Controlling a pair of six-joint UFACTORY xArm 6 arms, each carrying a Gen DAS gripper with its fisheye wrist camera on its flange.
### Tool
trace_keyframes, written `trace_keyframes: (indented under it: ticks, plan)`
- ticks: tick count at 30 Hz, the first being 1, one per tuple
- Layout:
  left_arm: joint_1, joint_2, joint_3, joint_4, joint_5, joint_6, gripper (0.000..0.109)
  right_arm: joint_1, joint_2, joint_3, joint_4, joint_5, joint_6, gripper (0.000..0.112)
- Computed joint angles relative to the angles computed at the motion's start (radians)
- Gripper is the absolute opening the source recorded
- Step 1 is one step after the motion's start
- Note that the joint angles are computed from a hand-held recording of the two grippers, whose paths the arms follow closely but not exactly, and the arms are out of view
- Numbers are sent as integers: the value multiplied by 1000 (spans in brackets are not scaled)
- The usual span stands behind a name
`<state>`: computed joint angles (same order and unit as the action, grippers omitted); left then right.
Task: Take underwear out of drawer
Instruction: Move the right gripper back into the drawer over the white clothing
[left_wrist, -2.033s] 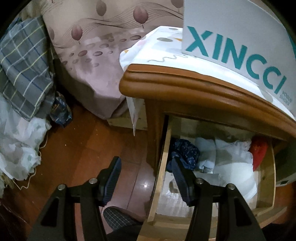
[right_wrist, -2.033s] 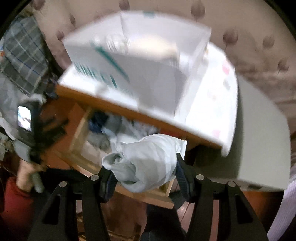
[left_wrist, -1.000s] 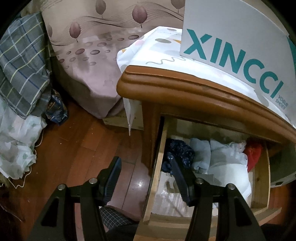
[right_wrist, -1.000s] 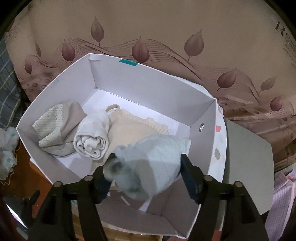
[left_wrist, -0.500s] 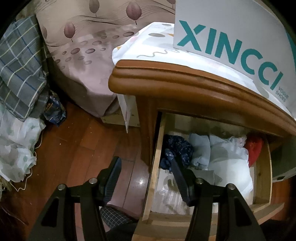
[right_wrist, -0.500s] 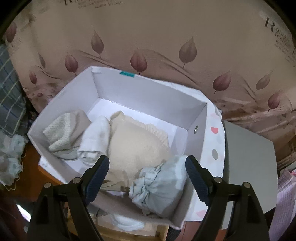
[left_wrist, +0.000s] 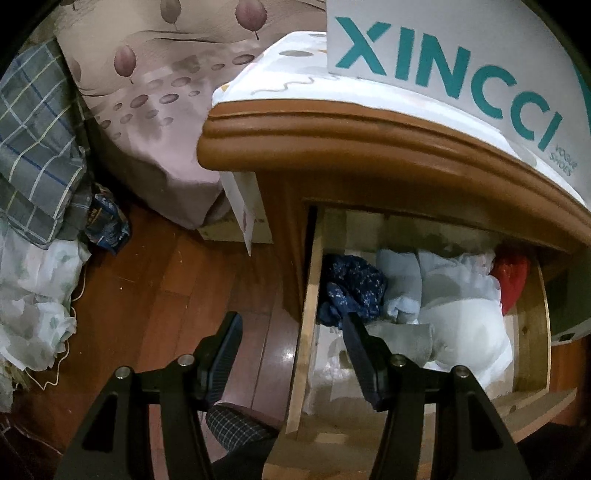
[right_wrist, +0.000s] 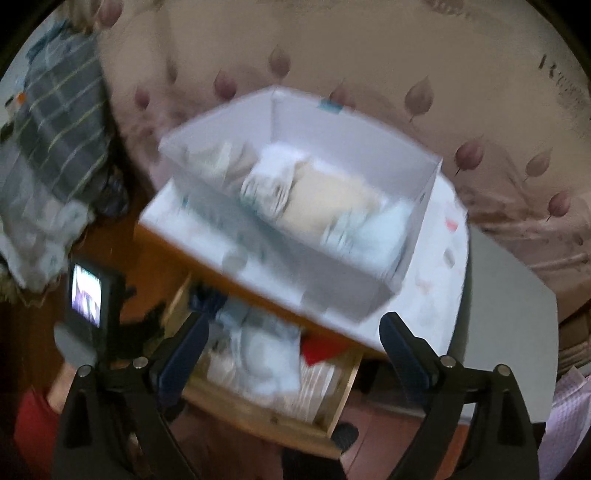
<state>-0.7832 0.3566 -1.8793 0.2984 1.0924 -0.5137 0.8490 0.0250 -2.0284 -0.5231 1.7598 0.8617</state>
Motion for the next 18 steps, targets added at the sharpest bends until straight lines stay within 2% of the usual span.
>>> trace_keyframes:
  ticks: [3,8,13,18]
  plan:
    - [6,3,1,-54,1,34,58,8,-87,201,75,-76,54,92]
    - [12,29,-31,-114,42,75,58,-35,-179,492,201,-246,85,92]
    - [2,67,-86,-103,104,97,58,-75,-181,649,258,-372,47,92]
    - [1,86,-114,-91,132,91,58,-112,-137,701,279,-453,-28,92]
